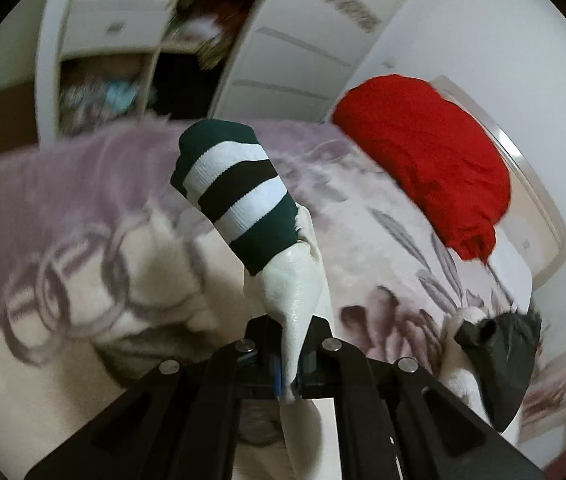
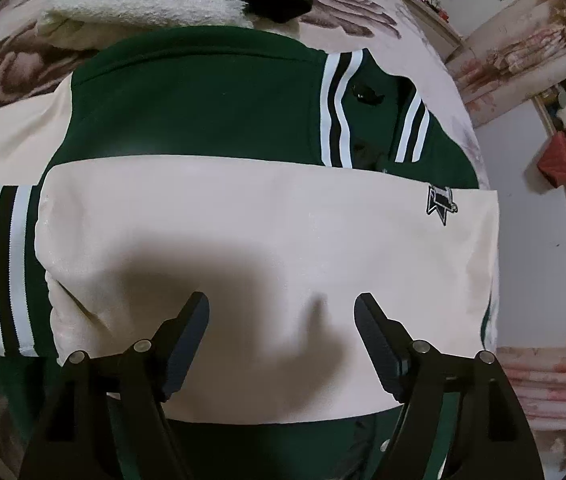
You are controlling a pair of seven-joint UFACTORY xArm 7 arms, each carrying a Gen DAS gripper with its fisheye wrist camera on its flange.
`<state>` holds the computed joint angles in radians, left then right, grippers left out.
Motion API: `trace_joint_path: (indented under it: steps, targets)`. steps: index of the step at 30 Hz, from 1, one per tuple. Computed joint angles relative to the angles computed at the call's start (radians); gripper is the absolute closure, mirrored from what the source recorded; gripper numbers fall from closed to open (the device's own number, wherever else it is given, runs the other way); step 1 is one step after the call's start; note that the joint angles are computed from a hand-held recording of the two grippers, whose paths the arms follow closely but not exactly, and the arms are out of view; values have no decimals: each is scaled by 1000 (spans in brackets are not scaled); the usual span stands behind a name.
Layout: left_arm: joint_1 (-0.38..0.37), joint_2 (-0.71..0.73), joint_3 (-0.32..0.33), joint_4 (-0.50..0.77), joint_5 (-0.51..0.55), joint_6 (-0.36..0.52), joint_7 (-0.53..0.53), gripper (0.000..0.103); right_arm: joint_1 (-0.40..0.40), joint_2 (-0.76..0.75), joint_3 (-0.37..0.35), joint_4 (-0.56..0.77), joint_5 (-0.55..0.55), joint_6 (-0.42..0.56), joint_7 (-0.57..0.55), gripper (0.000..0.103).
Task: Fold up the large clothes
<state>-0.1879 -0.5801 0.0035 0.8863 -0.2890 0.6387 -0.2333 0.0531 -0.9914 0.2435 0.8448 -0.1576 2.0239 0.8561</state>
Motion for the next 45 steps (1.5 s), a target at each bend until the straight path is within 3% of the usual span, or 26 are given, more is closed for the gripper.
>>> trace_joint_path:
  steps: [5, 10, 18, 26, 29, 32, 37, 40, 45]
  targets:
    - [-16, -48, -110, 63, 107, 7, -8, 101, 4, -77, -29, -18, -2, -7, -17, 25]
    - [-88, -71, -195, 106, 150, 33, -21, 102, -20, -189, -86, -17, -16, 17, -68, 25]
    - [-238, -3, -417, 220, 186, 105, -164, 102, -152, -430, -291, 35, -38, 142, -142, 25]
    - [-358, 269, -699, 404, 317, 120, -400, 102, -244, -542, -484, 201, -328, 379, -300, 25]
    - [-387, 423, -825, 510, 456, 160, -507, 102, -251, -564, -549, 274, -459, 454, -362, 25]
    - [-455, 588, -906, 615, 628, 242, -616, 102, -242, -583, -587, 343, -593, 515, -435, 25]
    - [-644, 785, -889, 763, 801, 423, -693, 102, -238, -602, -632, 445, -758, 564, -540, 25]
    - [-738, 846, -851, 830, 830, 546, -700, 100, -246, -597, -671, 506, -775, 564, -552, 25]
    - [-787, 821, -793, 821, 807, 568, -681, 96, -246, -583, -741, 605, -714, 554, -503, 25]
